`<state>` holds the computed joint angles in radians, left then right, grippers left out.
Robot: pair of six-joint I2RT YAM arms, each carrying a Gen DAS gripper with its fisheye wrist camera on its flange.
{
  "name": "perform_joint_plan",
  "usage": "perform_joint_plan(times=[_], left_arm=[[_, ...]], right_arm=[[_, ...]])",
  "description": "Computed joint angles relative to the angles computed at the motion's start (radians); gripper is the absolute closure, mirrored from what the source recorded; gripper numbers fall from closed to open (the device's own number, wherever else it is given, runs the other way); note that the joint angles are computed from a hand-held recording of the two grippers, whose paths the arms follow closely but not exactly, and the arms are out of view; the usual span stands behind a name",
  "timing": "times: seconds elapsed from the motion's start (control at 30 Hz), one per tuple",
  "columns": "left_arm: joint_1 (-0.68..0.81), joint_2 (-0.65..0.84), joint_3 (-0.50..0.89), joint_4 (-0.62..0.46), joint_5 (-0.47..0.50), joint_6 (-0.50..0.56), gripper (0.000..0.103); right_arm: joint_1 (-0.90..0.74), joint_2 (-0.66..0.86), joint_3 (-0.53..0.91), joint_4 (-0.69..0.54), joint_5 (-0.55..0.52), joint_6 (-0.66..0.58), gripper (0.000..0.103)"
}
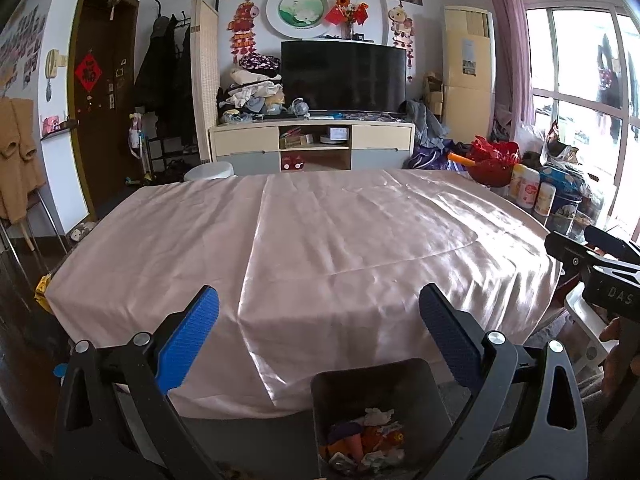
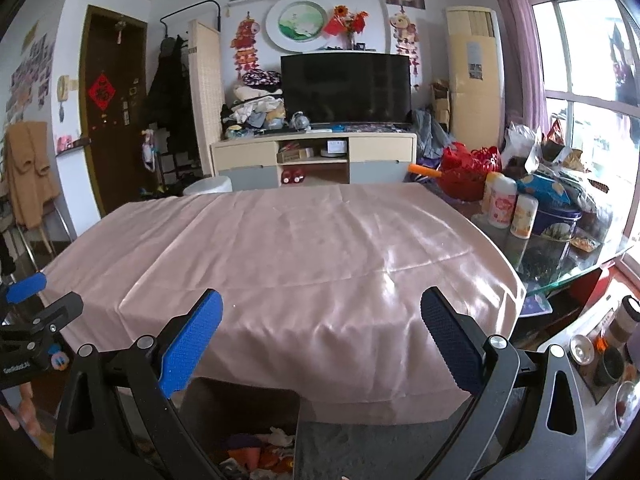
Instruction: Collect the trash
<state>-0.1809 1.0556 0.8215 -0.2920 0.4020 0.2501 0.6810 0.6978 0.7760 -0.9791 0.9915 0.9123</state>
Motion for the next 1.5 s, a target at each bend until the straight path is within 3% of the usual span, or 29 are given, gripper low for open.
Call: perform_joint_plan(times=[1.5], left_arm=[[0.028, 0.013, 0.014, -0.022, 0.035, 0.015, 0.008]], right_arm=[[0.014, 0.0, 0.005, -0.033, 0.011, 0.037, 0.003]])
